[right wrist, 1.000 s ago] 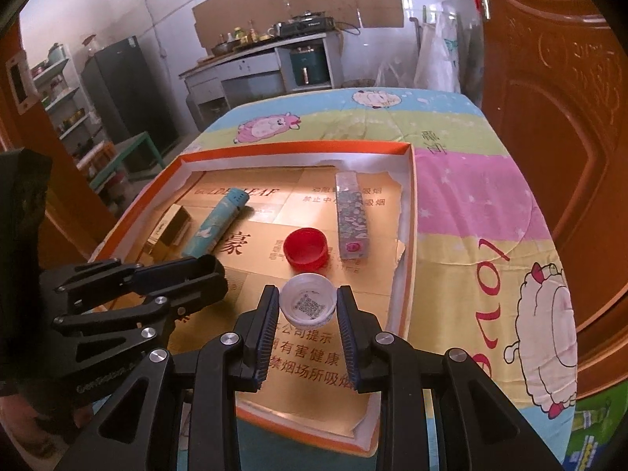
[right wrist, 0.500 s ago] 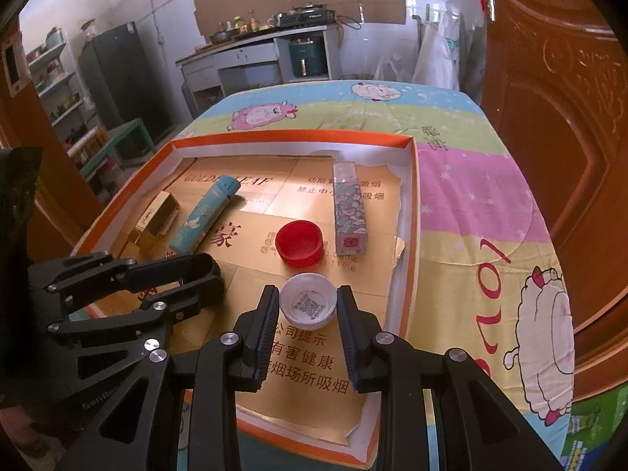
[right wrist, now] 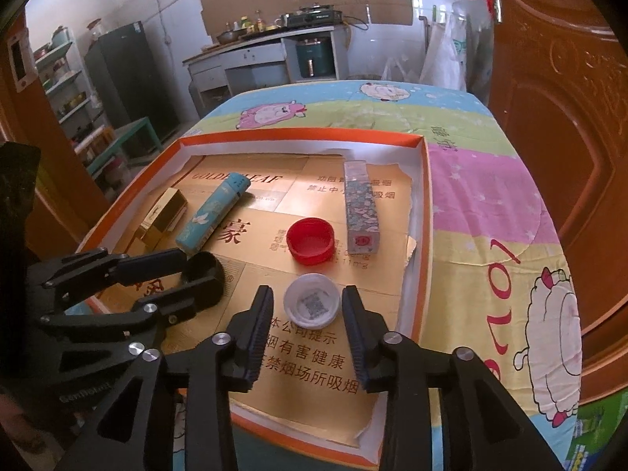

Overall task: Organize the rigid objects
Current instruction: 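Lower both caps into the box and open both tools, then withdraw both tools from the box toward the orange caps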

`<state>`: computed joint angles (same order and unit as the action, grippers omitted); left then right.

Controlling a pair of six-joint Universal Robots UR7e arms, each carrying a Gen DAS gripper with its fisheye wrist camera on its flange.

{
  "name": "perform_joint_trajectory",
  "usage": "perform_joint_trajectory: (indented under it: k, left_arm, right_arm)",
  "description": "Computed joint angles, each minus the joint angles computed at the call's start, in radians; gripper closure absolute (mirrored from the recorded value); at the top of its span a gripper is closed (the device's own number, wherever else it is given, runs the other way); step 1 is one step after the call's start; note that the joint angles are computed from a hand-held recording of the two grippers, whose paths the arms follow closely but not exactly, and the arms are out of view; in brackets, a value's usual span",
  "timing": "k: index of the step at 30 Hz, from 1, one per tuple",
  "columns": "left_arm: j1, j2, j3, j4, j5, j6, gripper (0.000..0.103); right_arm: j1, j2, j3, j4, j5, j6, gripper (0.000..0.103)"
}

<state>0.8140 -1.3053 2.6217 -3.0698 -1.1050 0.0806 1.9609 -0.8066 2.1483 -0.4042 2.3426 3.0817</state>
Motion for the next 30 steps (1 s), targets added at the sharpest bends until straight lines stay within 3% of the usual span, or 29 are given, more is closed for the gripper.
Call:
perform_joint_trajectory:
  k: [6,8,15,21,30]
  left_arm:
    - [-0.026,-0.073,0.032,-0.005,0.012,-0.014,0.058]
    - [-0.029,-0.123,0.042,0.021,0.015,-0.024,0.058]
    - [-0.040,-0.306,0.069,0.149,0.048,-0.086,0.058]
    - [-0.109,-0.451,0.110,0.251,0.112,-0.122,0.058]
    - [-0.170,-0.722,0.141,0.520,0.109,-0.200,0.058]
  right_arm:
    - [0.006,-0.009,0.013,-0.013,-0.009,0.015,0.058]
    - [0.011,-0.017,0.024,-0.024,-0.011,0.026,0.054]
    - [0.049,-0.045,0.057,-0.027,-0.002,0.118,0.054]
    - [0.139,-0.034,0.046,0.018,0.058,0.202,0.054]
    - [0.282,0.022,0.000,0.133,0.142,0.359,0.054]
